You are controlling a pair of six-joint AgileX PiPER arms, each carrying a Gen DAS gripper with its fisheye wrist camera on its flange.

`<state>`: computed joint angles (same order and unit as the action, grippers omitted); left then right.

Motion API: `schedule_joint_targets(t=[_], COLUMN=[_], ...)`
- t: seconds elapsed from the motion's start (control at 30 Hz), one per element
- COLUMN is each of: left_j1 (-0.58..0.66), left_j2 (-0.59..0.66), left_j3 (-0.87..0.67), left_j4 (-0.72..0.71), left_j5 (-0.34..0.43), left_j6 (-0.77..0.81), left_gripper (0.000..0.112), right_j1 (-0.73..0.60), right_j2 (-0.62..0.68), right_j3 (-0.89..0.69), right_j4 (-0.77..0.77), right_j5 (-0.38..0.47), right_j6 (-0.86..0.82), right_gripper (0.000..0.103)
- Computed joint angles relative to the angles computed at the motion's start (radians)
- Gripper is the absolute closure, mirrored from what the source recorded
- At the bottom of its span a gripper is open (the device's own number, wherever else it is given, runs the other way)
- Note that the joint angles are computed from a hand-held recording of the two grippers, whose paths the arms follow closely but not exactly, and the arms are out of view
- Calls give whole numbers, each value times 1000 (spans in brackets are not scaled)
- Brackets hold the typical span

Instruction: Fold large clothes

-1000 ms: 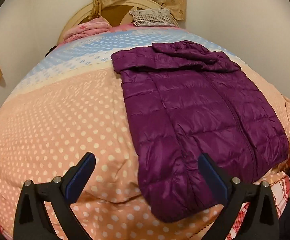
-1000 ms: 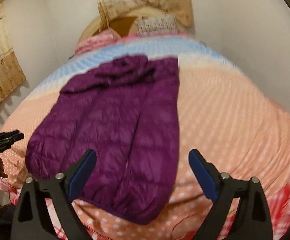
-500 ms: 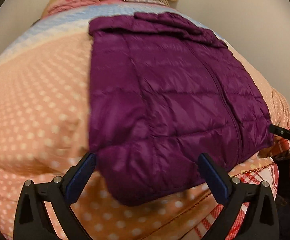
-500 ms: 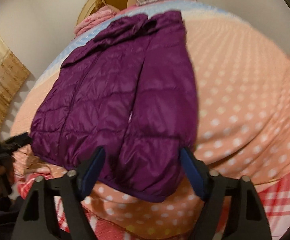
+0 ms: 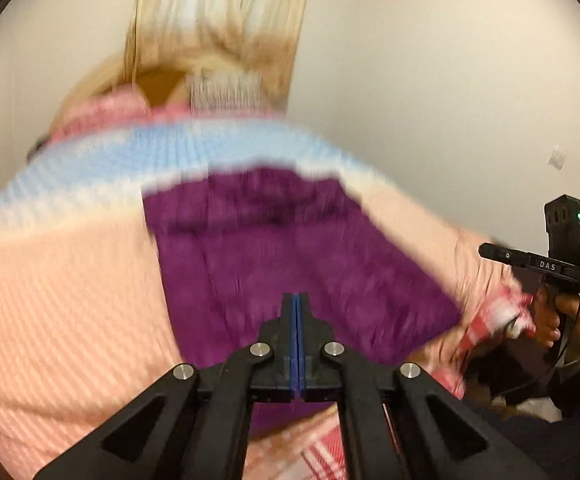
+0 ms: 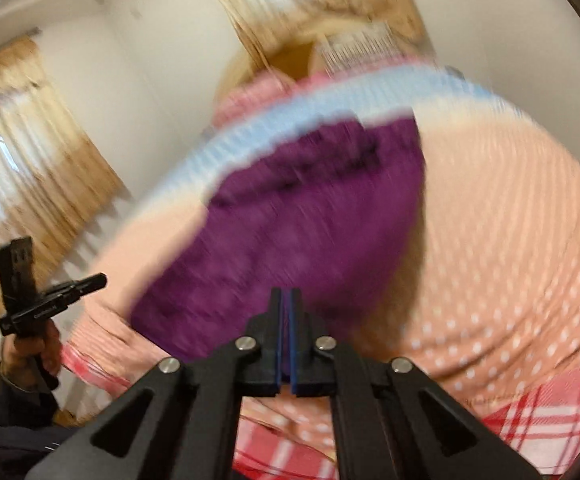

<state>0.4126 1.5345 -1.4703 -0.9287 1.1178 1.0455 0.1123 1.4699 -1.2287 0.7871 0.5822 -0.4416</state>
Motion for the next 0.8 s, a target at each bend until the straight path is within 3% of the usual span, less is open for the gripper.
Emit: schedule_joint_targets(t=[0.07,0.17,0.23,0.3,0.33,0.4,0.43,0.47,0.53,0.67,0.8], left_j1=[18,-28,-41,-54,-60,-79,-86,-89,-87,-124,-123], left_j2=[-6,-8,11,45,71,82,96,118,144,129,196], left_j3=[-39,-14,18,22,19,46,53,48,62,135,122], left_j4=[-15,74,117,167,191,236,254,266,246,290,290], left_j5=[2,-153,-228,-246,-248,-278,-285,-267,-254,-319,-235], left_j6=[2,-14,-55,-99,-123,-144,-158,-176,-177,-175,-229], left_gripper=[112,112,111,109,107,95,59,10,10,10,10], right_j1=[3,23,21,17,25,38,47,45,24,25,7], right_j2=[-51,-45,-23,10,8,24,43,54,100,175,235], right_j3=[-19,-97,-91,-72,-40,-12,-13,-8,-16,-16,-2], right_j4=[10,-145,-182,-313,-346,-381,-422,-423,-343,-346,-237], right_j5=[-16,1,-14,-19,-51,-79,-82,-86,-67,-25,21], right_j6=[-15,98,144,267,303,337,380,390,335,344,270], right_gripper=[100,100,86,11,2,2,2,2,2,2,7])
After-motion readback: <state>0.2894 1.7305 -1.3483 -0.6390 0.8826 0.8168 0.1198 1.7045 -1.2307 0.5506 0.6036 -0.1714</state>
